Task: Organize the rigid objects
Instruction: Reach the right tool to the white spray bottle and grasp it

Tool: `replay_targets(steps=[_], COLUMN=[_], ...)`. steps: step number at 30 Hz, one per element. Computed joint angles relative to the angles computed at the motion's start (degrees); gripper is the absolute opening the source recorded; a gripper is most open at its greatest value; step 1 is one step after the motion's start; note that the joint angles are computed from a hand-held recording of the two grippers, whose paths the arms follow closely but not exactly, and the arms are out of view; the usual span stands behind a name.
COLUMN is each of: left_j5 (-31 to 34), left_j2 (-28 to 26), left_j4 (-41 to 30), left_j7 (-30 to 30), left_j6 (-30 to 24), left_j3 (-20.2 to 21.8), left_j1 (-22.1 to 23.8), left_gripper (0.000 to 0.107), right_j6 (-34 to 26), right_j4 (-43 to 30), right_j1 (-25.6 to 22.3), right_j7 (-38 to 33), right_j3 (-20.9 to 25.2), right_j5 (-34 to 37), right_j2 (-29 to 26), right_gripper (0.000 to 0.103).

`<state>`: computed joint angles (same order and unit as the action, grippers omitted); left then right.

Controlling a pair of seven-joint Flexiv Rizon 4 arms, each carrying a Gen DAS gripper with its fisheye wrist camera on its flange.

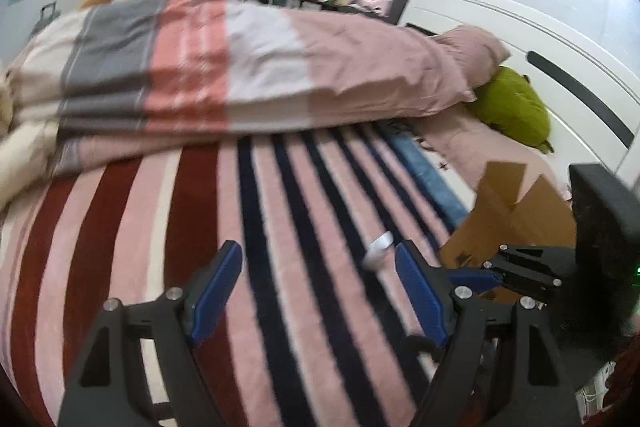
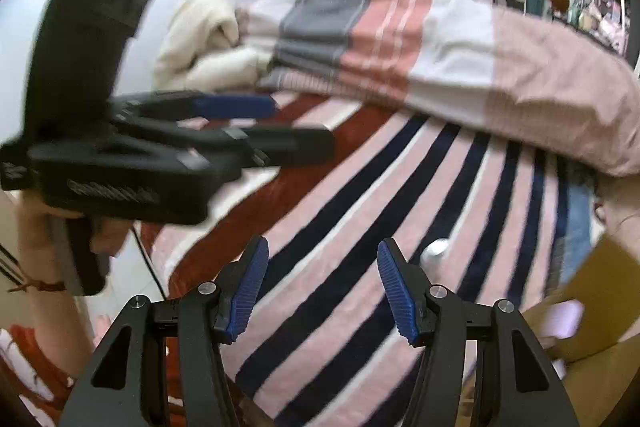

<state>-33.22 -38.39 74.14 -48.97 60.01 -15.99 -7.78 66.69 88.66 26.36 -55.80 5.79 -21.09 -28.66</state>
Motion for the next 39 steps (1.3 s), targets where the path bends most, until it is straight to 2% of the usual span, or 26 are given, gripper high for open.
replay_targets(steps=[3, 5, 10, 11, 12, 14, 17, 20, 24, 26, 30, 32, 39], left_j5=[-1.1, -1.3, -2.1, -2.0, -2.0, -1.9, -2.5, -2.5, -3.0, -3.2, -3.0, -2.5, -1.8], left_j2=[-0.6, -1.0, -1.4, -1.6, -1.8, -2.1, -1.8, -1.7, -1.1, -0.8, 0.1, 0.3, 0.1], left_j4=[2.0, 2.8, 3.9, 3.7, 3.6, 3.1, 3.6, 3.7, 4.5, 4.8, 5.9, 6.2, 5.7], left_j7=[0.4, 0.2, 0.7, 0.5, 0.4, 0.1, 0.6, 0.5, 1.1, 1.0, 0.7, 0.3, -0.6], left_j6=[0.3, 0.5, 0.2, 0.1, 0.1, -0.1, 0.3, 0.3, 0.4, 0.6, 1.0, 1.0, -0.4], left_j3=[-0.3, -0.2, -0.9, -0.7, -0.6, -0.6, -1.1, -1.0, -1.4, -1.2, -0.6, -0.1, 0.0], left_j1=[1.1, 1.2, 1.8, 1.6, 1.7, 1.7, 2.1, 2.0, 2.3, 2.3, 2.3, 2.1, 2.0], left_gripper=[0.076, 0.076, 0.076, 0.076, 0.076, 0.076, 0.076, 0.076, 0.076, 0.076, 0.076, 0.076, 0.076], right_j6=[-0.6, -3.1, -5.0, -4.1, -2.5, -2.1, -0.2, -2.1, -13.9, -17.8, -13.5, -9.5, -1.6], right_j4=[1.6, 2.3, 0.6, 0.6, 0.5, -0.7, 0.5, 0.5, -4.7, -7.7, -9.2, -8.7, -7.1], right_j1=[2.6, 4.1, 2.9, 2.7, 2.9, 2.1, 1.8, 0.8, -2.5, -2.8, -1.0, 0.0, 0.1], right_j7=[7.1, 13.8, 23.4, 24.6, 25.8, 25.0, 25.9, 22.4, 9.2, 4.2, 1.1, 1.1, 1.8], right_j3=[-4.4, -8.1, -11.0, -11.5, -12.9, -12.6, -12.7, -9.6, 0.6, 2.5, 0.6, -1.6, -3.5], right_j5=[-3.5, -6.6, -11.0, -12.0, -14.2, -15.7, -16.8, -15.3, -4.3, -0.2, 0.6, -0.7, 0.1], right_j2=[-1.6, -3.2, -7.3, -7.8, -8.8, -10.1, -9.4, -7.9, -7.5, -8.5, -11.2, -12.4, -13.5], right_gripper=[0.053, 0.053, 0.053, 0.049, 0.037, 0.020, 0.020, 0.020, 0.020, 0.020, 0.020, 0.020, 0.020])
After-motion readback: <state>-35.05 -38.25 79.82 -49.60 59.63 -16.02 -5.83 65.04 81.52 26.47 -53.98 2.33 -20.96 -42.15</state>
